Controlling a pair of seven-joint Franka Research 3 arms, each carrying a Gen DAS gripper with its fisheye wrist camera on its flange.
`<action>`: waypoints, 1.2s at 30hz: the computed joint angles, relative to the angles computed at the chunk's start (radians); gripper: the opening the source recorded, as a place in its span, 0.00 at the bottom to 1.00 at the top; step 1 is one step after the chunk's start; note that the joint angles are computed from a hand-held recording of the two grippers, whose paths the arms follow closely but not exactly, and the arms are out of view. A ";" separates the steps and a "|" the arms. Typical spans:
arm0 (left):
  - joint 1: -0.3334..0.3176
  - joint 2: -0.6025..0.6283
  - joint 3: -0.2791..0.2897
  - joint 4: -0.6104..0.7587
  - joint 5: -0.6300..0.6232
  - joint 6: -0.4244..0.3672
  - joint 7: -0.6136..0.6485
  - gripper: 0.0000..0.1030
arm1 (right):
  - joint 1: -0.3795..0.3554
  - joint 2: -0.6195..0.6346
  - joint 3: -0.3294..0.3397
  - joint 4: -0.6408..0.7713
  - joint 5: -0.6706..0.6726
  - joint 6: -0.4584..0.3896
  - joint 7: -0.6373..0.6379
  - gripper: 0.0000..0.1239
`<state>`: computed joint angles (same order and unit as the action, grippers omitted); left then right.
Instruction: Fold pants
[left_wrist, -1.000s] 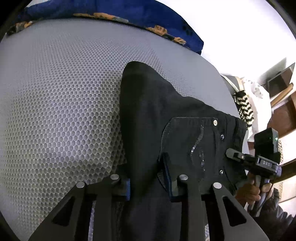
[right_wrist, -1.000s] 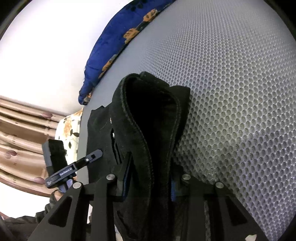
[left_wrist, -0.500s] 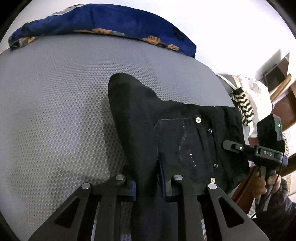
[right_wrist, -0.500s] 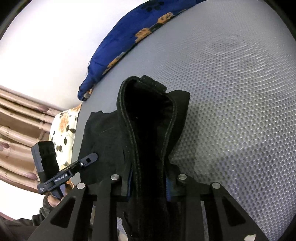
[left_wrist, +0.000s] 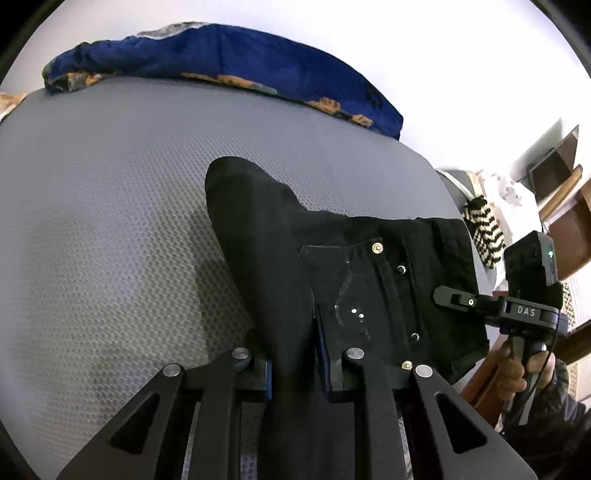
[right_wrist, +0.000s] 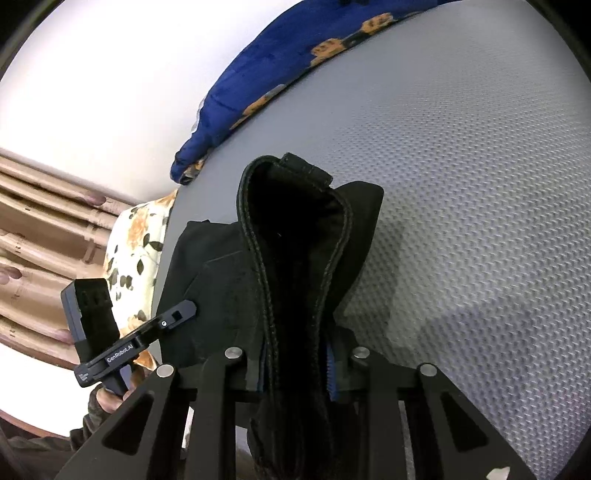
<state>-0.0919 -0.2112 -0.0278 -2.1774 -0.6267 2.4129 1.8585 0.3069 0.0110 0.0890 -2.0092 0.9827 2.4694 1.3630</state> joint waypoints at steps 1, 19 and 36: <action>0.003 -0.001 0.002 0.002 0.003 0.003 0.001 0.18 | 0.002 0.015 0.002 0.017 0.004 0.000 -0.001 0.18; 0.079 0.124 -0.006 0.164 0.048 0.026 -0.004 0.18 | -0.053 0.239 0.044 0.307 -0.010 -0.071 -0.024 0.17; 0.189 0.360 -0.079 0.447 0.112 0.015 -0.051 0.18 | -0.080 0.466 0.079 0.637 -0.151 -0.120 0.083 0.17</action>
